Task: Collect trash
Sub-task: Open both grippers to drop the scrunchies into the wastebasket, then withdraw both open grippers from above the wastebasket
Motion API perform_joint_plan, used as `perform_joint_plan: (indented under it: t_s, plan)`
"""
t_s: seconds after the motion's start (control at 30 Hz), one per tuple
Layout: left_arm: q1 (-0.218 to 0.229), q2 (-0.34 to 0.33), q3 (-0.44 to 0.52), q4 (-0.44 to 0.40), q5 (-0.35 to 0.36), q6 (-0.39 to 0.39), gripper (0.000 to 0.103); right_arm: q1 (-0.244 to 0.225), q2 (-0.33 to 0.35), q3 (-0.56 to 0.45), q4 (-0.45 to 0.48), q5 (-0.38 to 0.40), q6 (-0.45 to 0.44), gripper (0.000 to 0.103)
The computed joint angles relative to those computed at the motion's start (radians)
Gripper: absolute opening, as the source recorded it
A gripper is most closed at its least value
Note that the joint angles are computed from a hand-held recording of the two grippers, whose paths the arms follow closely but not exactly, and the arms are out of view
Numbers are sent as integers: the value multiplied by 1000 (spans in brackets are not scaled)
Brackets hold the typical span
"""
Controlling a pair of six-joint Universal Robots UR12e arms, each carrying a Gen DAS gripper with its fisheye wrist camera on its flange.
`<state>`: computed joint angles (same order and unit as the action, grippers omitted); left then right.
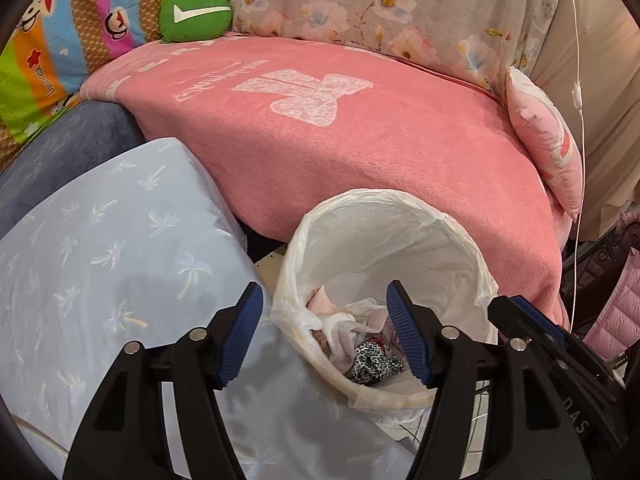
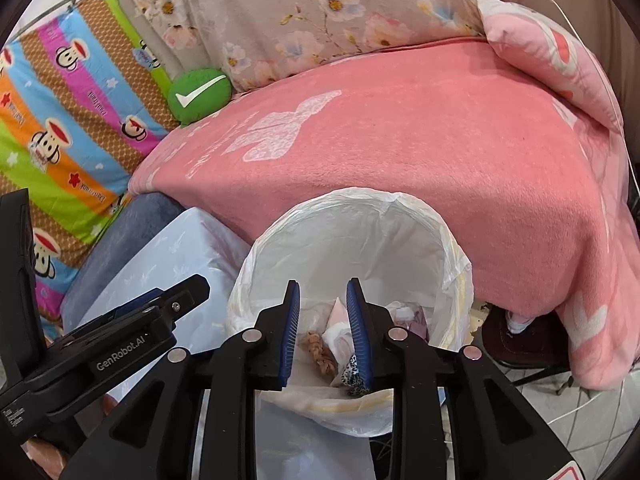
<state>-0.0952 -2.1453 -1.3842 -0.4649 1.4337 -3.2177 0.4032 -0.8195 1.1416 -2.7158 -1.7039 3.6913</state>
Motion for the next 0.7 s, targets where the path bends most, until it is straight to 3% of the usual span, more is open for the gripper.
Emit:
perform_joint_plan:
  t_s: [0.33,0.47,0.63,0.7]
  plan:
    - [5,38,-70,58,80,1,70,23,-19,7,48,-34,-70,40]
    - [5,50,-95,79,109,-3,80,33,-25,12,58,-60,-88,43]
    - [2,64,-123,101,152,9,81,38,-32,21,72,-70,-97,43]
    - [-1,68,-132,106,173,14,82,41,-34,25,75,-77,-94,49]
